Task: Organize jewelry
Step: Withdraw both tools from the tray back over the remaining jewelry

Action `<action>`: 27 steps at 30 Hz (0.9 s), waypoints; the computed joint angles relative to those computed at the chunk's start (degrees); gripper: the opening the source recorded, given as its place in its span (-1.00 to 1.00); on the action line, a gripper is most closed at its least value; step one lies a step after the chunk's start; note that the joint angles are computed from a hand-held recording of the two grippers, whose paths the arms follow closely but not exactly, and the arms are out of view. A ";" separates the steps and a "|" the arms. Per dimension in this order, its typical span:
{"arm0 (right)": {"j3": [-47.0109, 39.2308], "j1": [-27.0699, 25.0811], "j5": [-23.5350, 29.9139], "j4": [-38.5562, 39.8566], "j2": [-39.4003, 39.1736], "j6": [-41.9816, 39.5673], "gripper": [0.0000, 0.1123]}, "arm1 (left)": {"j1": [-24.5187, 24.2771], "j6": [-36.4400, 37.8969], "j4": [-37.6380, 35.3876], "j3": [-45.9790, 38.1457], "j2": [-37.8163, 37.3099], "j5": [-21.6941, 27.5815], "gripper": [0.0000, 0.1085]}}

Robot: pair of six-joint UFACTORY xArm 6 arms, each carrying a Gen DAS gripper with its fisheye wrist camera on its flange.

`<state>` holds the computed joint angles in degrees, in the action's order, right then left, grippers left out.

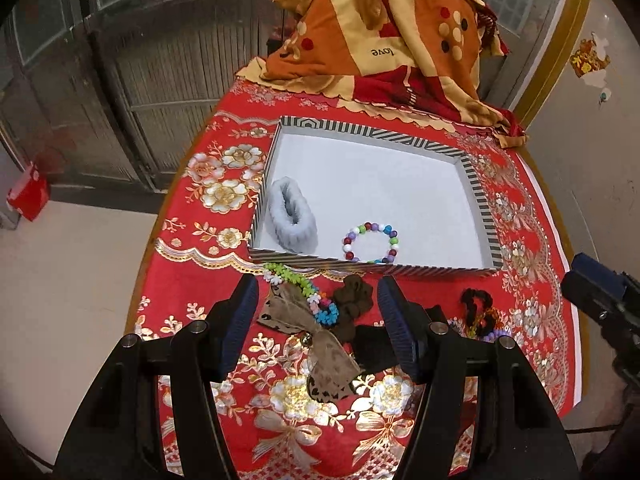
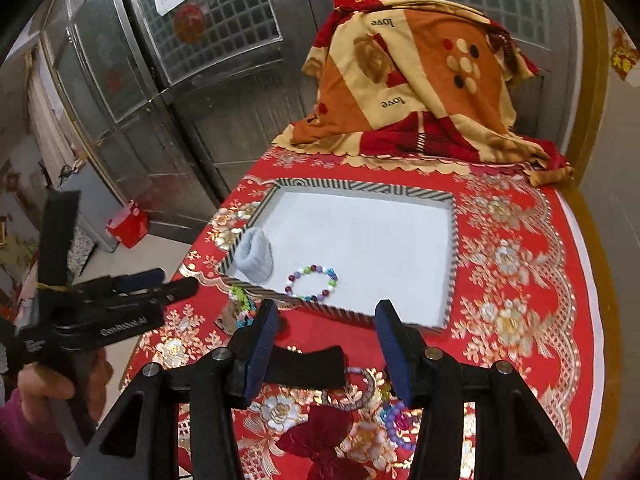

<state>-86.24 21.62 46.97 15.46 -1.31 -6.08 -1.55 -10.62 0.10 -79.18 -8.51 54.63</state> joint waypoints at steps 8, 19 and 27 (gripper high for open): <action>5.49 0.58 -1.28 -4.82 -4.29 4.50 -0.14 | -1.40 -0.74 2.08 3.16 -3.43 -1.29 0.13; 10.42 -0.18 -1.74 -7.44 -8.27 8.39 -0.14 | -3.20 -1.08 3.34 4.37 -5.03 -1.64 0.13; 11.21 -0.01 -0.98 -9.97 -9.08 9.59 -0.14 | -4.11 -1.05 3.51 4.64 -5.29 -1.41 0.13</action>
<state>-75.02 21.61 45.99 5.49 -10.39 3.51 -5.66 -11.67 3.61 -74.54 -13.80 53.21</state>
